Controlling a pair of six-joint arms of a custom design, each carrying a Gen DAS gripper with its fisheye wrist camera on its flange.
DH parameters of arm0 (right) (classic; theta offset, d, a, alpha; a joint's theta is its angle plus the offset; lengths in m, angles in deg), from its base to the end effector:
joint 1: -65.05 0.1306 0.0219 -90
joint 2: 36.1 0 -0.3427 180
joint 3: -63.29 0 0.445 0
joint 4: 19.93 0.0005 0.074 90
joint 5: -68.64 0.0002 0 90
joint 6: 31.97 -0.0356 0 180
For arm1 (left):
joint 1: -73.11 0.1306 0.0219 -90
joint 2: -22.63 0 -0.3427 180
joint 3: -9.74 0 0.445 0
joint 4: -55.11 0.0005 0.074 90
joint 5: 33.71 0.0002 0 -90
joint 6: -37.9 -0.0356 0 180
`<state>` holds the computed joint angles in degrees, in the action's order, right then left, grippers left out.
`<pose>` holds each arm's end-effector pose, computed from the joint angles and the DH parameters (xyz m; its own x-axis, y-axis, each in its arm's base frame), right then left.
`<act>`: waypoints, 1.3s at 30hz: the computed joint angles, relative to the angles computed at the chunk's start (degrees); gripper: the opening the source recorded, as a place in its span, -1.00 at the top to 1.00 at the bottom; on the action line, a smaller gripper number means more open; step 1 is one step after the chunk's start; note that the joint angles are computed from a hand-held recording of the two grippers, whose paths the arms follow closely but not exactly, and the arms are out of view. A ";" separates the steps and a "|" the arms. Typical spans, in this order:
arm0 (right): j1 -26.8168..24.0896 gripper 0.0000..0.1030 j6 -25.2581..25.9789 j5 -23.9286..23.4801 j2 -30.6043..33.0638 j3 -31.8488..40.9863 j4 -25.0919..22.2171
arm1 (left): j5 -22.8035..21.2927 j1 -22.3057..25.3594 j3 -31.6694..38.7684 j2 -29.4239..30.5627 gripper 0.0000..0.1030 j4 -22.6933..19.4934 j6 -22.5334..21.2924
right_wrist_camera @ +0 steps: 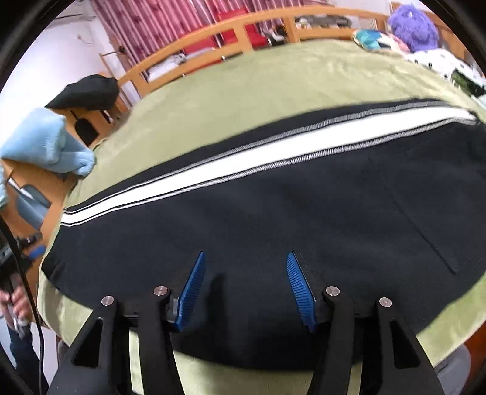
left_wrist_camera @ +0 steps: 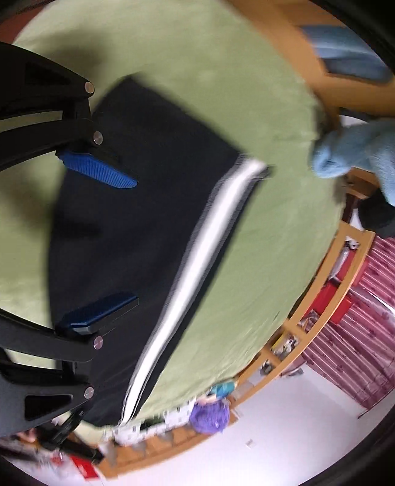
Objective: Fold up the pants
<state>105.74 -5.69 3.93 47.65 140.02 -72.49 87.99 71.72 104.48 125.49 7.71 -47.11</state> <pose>0.3741 0.3009 0.3252 -0.6710 0.4922 -0.5545 0.3979 0.8701 0.2909 0.5969 -0.0337 0.3158 -0.8486 -0.0534 -0.5263 0.2451 0.8419 -0.4808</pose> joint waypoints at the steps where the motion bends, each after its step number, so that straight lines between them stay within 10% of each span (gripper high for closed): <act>1: 0.65 -0.08 -0.87 0.41 -0.67 -0.45 -0.42 | 2.42 0.46 -2.39 -1.07 -0.35 0.08 1.35; 9: 2.72 -0.08 -8.56 0.12 -4.86 -4.24 -2.58 | -0.83 4.27 -9.16 -2.23 -0.35 6.29 13.11; 21: 6.03 -0.08 -15.39 3.06 -6.21 -4.04 -8.95 | -6.56 4.68 -0.32 6.13 -0.28 11.04 24.67; 25: 7.17 -0.08 -18.24 5.08 -8.58 -5.25 -10.02 | -15.31 3.42 3.65 7.15 0.60 5.52 20.84; 31: 8.12 -0.08 -17.97 7.20 -12.36 -7.13 -10.88 | -32.10 -3.48 0.93 -1.64 0.63 7.25 13.53; 39: 7.84 -0.11 -17.98 12.33 -19.61 -11.63 -15.08 | -32.94 -18.40 4.70 -8.68 0.64 5.87 3.08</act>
<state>113.58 -23.66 16.26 28.04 128.39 -87.58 55.05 53.32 109.18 116.81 13.57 -44.03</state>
